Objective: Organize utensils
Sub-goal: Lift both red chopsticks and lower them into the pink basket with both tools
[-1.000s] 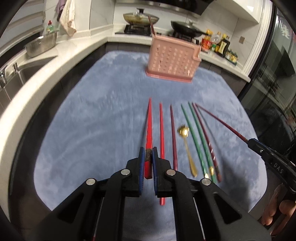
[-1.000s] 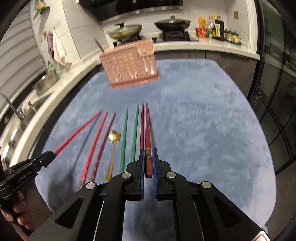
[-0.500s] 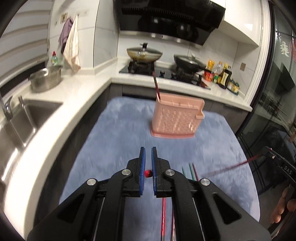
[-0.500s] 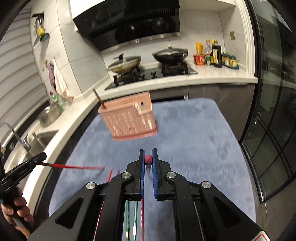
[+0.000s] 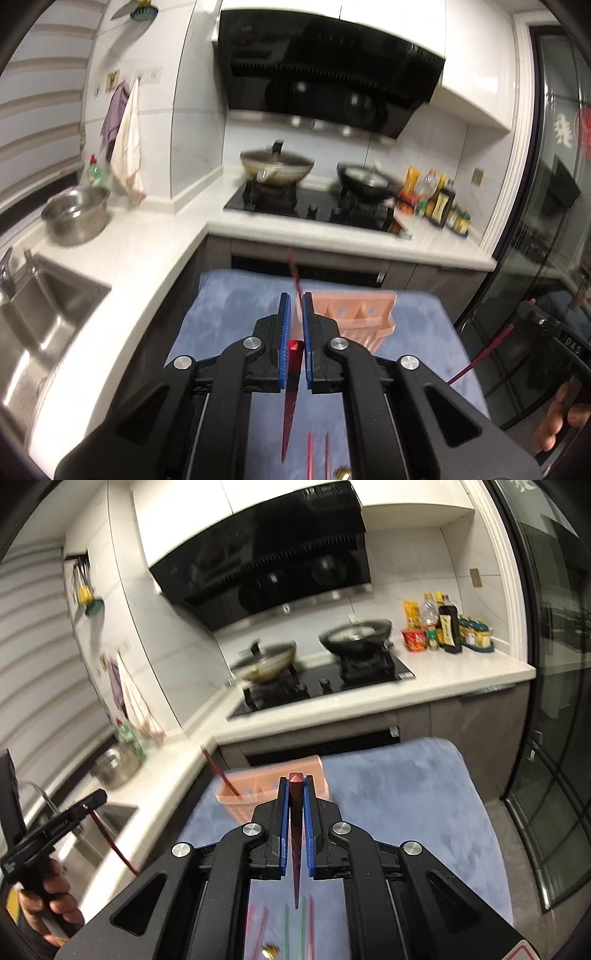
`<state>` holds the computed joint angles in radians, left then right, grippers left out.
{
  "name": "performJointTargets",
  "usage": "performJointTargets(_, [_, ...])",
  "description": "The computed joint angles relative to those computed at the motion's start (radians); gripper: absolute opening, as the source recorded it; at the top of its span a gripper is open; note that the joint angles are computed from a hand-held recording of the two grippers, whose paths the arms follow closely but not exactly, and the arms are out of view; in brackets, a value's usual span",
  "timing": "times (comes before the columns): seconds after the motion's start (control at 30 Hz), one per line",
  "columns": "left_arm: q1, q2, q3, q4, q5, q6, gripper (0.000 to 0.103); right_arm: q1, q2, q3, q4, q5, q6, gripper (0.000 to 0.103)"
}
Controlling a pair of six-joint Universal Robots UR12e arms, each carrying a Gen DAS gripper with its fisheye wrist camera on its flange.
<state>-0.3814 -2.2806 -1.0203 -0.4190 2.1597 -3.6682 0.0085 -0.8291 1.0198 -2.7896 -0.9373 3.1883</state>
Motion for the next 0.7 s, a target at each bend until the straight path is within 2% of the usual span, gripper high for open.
performJointTargets(0.1, [0.007, -0.028, 0.072, 0.032, 0.015, 0.045, 0.006, 0.006, 0.053, -0.111, -0.006, 0.033, 0.05, 0.007])
performJointTargets(0.37, [0.028, -0.162, 0.35, 0.092, 0.032, 0.159, 0.006, 0.036, 0.217, -0.424, 0.05, 0.033, 0.136, 0.007])
performJointTargets(0.7, [0.061, -0.303, 0.605, -0.025, -0.001, 0.126, 0.006, 0.068, 0.448, -0.855, 0.317, -0.005, 0.11, 0.007])
